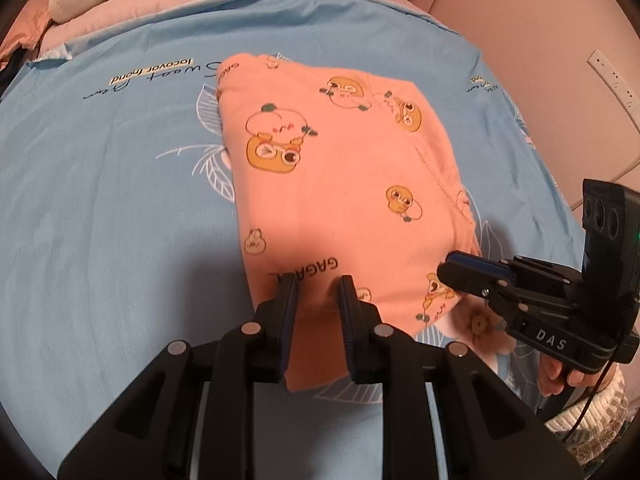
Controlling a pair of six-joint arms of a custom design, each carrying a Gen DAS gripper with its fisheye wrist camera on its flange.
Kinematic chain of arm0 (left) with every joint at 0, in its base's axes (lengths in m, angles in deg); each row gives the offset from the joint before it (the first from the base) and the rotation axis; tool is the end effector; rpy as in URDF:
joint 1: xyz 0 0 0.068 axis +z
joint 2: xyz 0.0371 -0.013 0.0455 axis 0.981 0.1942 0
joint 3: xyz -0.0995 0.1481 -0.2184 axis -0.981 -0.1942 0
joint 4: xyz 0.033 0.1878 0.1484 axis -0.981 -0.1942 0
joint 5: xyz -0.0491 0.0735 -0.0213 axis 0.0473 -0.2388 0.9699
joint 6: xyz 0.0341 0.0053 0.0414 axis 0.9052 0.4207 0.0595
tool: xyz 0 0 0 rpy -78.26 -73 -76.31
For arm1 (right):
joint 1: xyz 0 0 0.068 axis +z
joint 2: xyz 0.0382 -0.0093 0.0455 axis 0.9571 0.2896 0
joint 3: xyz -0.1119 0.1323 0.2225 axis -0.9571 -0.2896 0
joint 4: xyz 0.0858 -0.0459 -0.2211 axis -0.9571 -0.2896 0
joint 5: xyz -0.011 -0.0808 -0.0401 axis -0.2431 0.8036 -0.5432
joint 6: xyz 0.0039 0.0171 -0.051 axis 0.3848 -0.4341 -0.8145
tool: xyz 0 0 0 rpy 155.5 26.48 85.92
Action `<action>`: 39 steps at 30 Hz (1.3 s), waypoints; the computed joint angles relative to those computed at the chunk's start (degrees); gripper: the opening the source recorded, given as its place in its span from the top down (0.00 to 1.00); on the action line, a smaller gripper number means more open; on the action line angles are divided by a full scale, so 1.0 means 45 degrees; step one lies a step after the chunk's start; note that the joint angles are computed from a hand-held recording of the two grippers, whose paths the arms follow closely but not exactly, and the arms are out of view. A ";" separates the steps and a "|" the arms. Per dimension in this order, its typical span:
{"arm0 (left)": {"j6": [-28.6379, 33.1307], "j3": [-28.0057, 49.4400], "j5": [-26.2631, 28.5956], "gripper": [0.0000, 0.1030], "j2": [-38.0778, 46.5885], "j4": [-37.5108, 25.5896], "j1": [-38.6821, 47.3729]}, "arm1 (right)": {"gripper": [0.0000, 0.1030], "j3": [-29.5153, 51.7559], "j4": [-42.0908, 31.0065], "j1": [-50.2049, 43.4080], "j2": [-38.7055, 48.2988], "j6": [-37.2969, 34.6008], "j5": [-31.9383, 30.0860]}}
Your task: Fold small clothes
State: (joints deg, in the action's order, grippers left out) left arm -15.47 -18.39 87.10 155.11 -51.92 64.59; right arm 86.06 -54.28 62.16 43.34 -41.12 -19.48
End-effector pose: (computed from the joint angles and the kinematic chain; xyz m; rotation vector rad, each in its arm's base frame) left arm 0.3144 -0.0868 0.1598 0.1105 2.6364 -0.4185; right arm 0.2936 -0.0370 0.1722 -0.3876 2.5361 0.6032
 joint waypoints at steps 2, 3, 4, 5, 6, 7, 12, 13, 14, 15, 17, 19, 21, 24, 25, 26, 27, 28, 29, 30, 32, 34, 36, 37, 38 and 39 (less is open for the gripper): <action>-0.0084 -0.0059 -0.0159 0.80 -0.0044 -0.0032 -0.0105 | 0.88 0.0019 -0.0056 0.0016 -0.0060 0.0132 0.0043; -0.0113 -0.0084 -0.0220 0.80 -0.0080 -0.0071 -0.0149 | 0.88 0.0020 -0.0112 0.0030 -0.0121 0.0154 0.0092; -0.0161 -0.0137 -0.0276 0.80 -0.0140 -0.0108 -0.0194 | 0.88 0.0048 -0.0214 0.0074 -0.0203 0.0213 0.0155; -0.0222 -0.0170 -0.0311 0.80 -0.0162 -0.0169 -0.0231 | 0.88 0.0089 -0.0418 0.0091 -0.0358 0.0257 0.0158; -0.0272 -0.0184 -0.0341 0.80 -0.0166 -0.0236 -0.0271 | 0.88 0.0125 -0.0577 0.0082 -0.0560 0.0237 0.0018; -0.0303 -0.0263 -0.0419 0.80 -0.0210 -0.0209 -0.0327 | 0.88 0.0100 -0.0626 0.0030 -0.0823 0.0219 -0.0230; -0.0412 -0.0283 -0.0630 0.80 -0.0179 -0.0155 -0.0477 | 0.88 0.0083 -0.0168 0.0142 -0.0800 0.0718 0.0151; -0.0396 -0.0322 -0.0611 0.80 -0.0209 -0.0148 -0.0464 | 0.88 0.0113 -0.0074 0.0249 -0.0478 0.0910 0.0532; -0.0402 -0.0303 -0.0616 0.80 -0.0172 -0.0140 -0.0488 | 0.88 0.0118 -0.0032 0.0191 -0.0168 0.0918 0.0493; -0.0402 -0.0338 -0.0631 0.80 -0.0184 -0.0109 -0.0500 | 0.88 0.0057 0.0082 0.0069 0.0038 0.0953 0.0253; -0.0390 -0.0454 -0.0652 0.79 -0.0196 0.0032 -0.0509 | 0.88 -0.0211 0.0385 -0.0169 0.0027 0.1018 -0.0206; -0.0406 -0.0489 -0.0614 0.79 -0.0181 0.0109 -0.0480 | 0.88 -0.0269 0.0392 -0.0253 0.0025 0.1060 -0.0419; -0.0413 -0.0531 -0.0549 0.79 -0.0187 0.0190 -0.0436 | 0.88 -0.0231 0.0275 -0.0399 0.0085 0.0993 -0.0621; -0.0404 -0.0717 -0.0493 0.79 -0.0247 0.0400 -0.0418 | 0.88 -0.0416 0.0269 -0.0461 -0.0127 0.0908 -0.0589; -0.0369 -0.0774 -0.0479 0.79 -0.0279 0.0433 -0.0400 | 0.88 -0.0550 0.0370 -0.0430 -0.0225 0.0926 -0.0551; -0.0332 -0.0811 -0.0473 0.79 -0.0301 0.0457 -0.0392 | 0.88 -0.0647 0.0507 -0.0387 -0.0262 0.0992 -0.0546; -0.0316 -0.0827 -0.0465 0.79 -0.0294 0.0485 -0.0388 | 0.88 -0.0648 0.0564 -0.0423 -0.0210 0.0988 -0.0613; -0.0307 -0.0829 -0.0453 0.79 -0.0289 0.0503 -0.0385 | 0.88 -0.0656 0.0561 -0.0528 -0.0166 0.0923 -0.0735; -0.0288 -0.0828 -0.0433 0.79 -0.0279 0.0522 -0.0372 | 0.88 -0.0600 0.0518 -0.0623 -0.0077 0.0880 -0.0878; -0.0277 -0.0833 -0.0412 0.79 -0.0271 0.0546 -0.0361 | 0.88 -0.0572 0.0450 -0.0718 -0.0036 0.0805 -0.0988; -0.0245 -0.0883 -0.0355 0.79 -0.0273 0.0628 -0.0321 | 0.88 -0.0554 0.0415 -0.0767 0.0005 0.0763 -0.1095; -0.0264 -0.0945 -0.0338 0.78 -0.0270 0.0728 -0.0321 | 0.88 -0.0566 0.0425 -0.0774 -0.0002 0.0744 -0.1107; -0.0280 -0.1005 -0.0337 0.78 -0.0288 0.0808 -0.0331 | 0.88 -0.0612 0.0490 -0.0793 -0.0004 0.0729 -0.1137; -0.0286 -0.1052 -0.0339 0.78 -0.0315 0.0844 -0.0336 | 0.88 -0.0655 0.0529 -0.0839 -0.0006 0.0728 -0.1200; -0.0266 -0.1084 -0.0327 0.78 -0.0331 0.0871 -0.0328 | 0.88 -0.0673 0.0555 -0.0877 0.0015 0.0721 -0.1249; -0.0250 -0.1113 -0.0318 0.78 -0.0343 0.0897 -0.0320 | 0.88 -0.0693 0.0576 -0.0914 0.0021 0.0731 -0.1310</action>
